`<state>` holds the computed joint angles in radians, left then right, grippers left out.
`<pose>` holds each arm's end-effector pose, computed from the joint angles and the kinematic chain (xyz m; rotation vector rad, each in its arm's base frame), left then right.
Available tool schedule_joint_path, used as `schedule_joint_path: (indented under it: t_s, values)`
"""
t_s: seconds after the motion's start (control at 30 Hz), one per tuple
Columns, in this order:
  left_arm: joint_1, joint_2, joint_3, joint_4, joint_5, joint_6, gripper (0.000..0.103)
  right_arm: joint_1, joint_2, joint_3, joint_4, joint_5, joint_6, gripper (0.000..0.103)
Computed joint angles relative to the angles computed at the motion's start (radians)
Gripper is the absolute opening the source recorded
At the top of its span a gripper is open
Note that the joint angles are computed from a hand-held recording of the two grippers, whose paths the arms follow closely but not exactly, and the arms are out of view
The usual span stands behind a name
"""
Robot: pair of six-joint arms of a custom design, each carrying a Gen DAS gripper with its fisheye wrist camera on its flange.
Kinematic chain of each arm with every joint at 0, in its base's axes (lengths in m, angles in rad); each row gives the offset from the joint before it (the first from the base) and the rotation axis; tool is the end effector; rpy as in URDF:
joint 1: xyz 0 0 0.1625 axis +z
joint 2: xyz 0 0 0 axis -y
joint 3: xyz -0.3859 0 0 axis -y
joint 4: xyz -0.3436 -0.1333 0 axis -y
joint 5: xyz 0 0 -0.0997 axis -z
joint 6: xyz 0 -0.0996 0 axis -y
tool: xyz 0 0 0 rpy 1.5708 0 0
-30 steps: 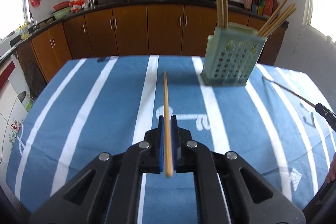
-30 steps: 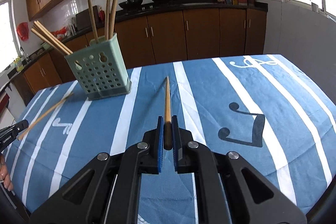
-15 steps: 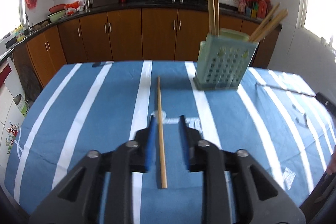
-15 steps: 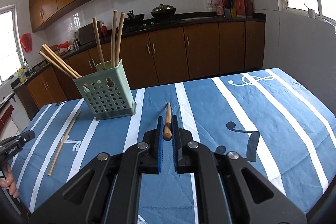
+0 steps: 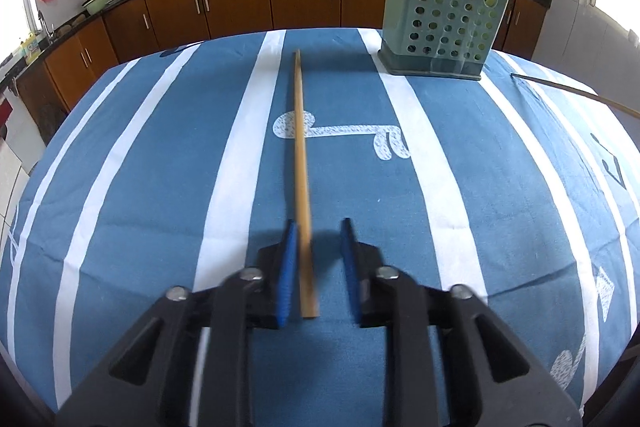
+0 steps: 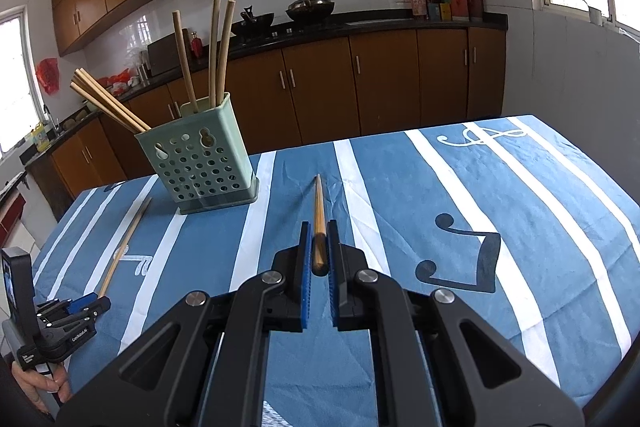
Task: Organize utensils
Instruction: 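Lift both held chopsticks upright toward the green holder, then carry both upright chopsticks over the green holder and lower them in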
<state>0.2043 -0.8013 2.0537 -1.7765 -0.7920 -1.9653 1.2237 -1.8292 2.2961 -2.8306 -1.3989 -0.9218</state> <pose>-0.3158 -0.2730 -0.0084 -0.1374 2.0509 -0.9267 0.0230 -0.3785 0.3831 0.8330 -2.4853 1.0170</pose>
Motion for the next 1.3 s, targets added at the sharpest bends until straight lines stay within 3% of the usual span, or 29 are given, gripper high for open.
schedule_joint_path:
  t_s: [0.23,0.57,0.8,1.3]
  values:
    - [-0.037,-0.047,0.011,0.070,0.011,-0.080,0.008,-0.003,-0.017,-0.001,0.000,0.021,-0.007,0.008]
    - [-0.169,-0.116,-0.148,0.571,0.157,-0.413,0.008,0.004,-0.040,-0.024,0.000,0.080,0.006,0.008]
    - [-0.203,-0.104,-0.269,0.856,0.215,-0.621,0.008,0.017,-0.060,-0.033,0.001,0.126,0.012,0.008]
    - [-0.171,-0.116,-0.381,0.978,0.304,-0.572,0.008,0.120,-0.010,-0.097,-0.021,0.103,0.043,0.008]
